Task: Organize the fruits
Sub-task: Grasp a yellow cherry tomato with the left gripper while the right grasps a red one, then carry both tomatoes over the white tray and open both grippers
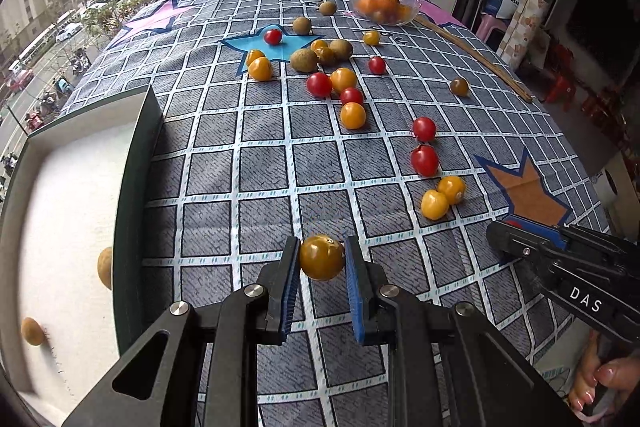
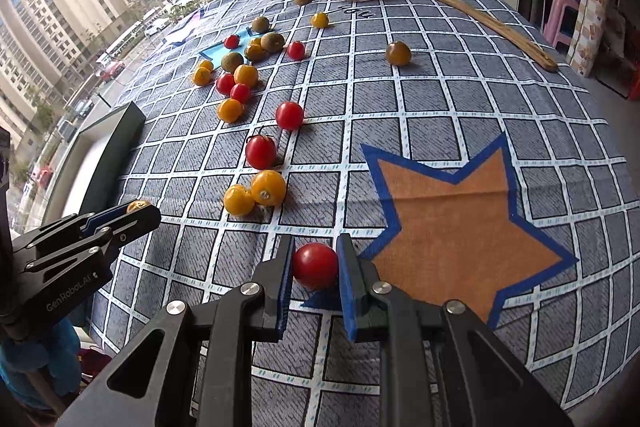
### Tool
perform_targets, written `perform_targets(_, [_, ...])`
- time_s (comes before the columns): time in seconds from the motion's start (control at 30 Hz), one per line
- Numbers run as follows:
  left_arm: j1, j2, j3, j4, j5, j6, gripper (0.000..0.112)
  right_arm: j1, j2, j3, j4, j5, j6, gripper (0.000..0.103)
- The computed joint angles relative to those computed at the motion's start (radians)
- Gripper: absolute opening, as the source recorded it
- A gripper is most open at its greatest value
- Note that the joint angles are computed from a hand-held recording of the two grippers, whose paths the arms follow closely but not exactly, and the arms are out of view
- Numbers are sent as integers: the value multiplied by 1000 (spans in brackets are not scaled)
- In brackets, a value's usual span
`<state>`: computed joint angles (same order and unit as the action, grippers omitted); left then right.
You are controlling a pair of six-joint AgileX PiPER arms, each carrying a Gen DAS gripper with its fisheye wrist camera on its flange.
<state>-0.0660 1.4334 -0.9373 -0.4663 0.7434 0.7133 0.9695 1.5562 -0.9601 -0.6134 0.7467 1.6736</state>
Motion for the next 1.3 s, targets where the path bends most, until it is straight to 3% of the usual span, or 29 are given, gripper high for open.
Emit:
perform_targets(0.3, [109, -131, 65, -41, 37, 99, 23, 36, 4, -32, 22, 7, 12, 23])
perform_targets(0.77, [411, -132, 39, -158, 130, 303, 23, 58, 113, -244, 103, 48, -134, 23])
perform_targets(1.03, [560, -71, 13, -199, 129, 393, 24, 59, 255, -478, 184, 94, -299, 23])
perform_targets(1.3, [685, 27, -43, -216, 120, 443, 23, 61, 451, -810, 285, 180, -495, 23])
